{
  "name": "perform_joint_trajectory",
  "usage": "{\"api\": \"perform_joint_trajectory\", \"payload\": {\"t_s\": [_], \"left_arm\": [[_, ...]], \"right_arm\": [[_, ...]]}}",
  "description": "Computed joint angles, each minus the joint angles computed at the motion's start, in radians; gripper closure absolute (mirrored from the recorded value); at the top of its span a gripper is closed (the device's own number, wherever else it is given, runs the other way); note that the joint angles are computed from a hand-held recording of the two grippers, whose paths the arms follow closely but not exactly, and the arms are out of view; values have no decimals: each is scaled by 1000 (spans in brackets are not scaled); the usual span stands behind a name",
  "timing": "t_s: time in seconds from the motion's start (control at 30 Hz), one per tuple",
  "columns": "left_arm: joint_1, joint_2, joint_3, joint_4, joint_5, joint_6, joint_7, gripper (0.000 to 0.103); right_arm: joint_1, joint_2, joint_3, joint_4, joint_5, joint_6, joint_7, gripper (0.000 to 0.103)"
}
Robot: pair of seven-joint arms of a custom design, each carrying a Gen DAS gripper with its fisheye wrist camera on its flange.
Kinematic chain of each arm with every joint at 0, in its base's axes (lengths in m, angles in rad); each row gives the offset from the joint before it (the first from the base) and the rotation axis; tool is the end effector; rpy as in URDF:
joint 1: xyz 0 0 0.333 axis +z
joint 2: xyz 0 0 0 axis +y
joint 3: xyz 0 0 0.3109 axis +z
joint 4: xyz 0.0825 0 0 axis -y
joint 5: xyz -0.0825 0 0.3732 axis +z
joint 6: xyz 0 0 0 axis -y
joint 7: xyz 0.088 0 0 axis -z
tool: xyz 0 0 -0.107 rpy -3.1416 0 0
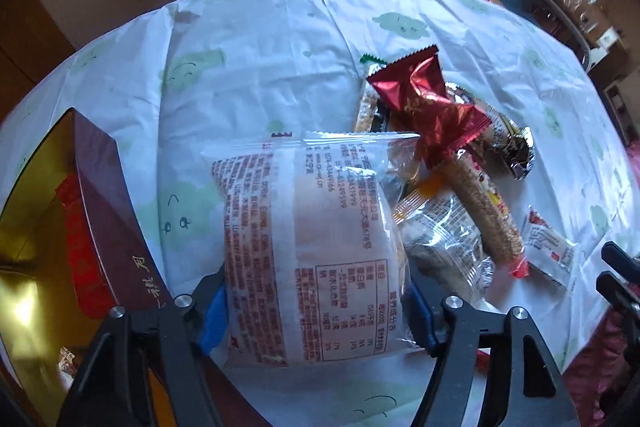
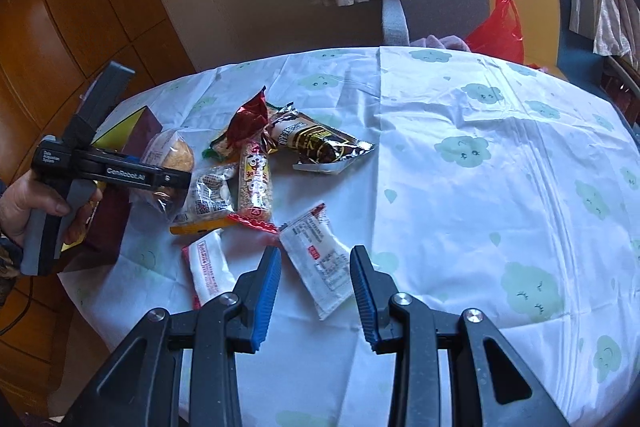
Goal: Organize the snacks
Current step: 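Carry the bread bag into the tin and open the left gripper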
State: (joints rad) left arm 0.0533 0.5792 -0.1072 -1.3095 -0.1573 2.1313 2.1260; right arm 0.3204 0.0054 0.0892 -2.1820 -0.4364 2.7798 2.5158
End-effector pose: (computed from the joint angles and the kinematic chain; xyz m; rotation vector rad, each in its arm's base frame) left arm 0.7300 -0.0279 0.4297 -1.5084 2.5930 -0.4474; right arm 0.5124 0.2429 0.4519 -1.6471 1.9593 -0.4371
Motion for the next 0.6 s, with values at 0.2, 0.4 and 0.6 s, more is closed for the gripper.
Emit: {"api": "perform_joint_trajectory", "payload": {"t_s": [0.2,0.4,0.6], "left_arm": [[94,-168,-55,-230,-216,148,135,31],[164,-332,-55,-389,-521,148,315,31],[195,-424,24,-458,-672,105,347,31]], "right_arm": [[-13,-21,-9,-32,106,-15,-154,67],[-10,58,3,48,285,-56,-438,67],[6,193,10,227,221,-219,-562,58]]}}
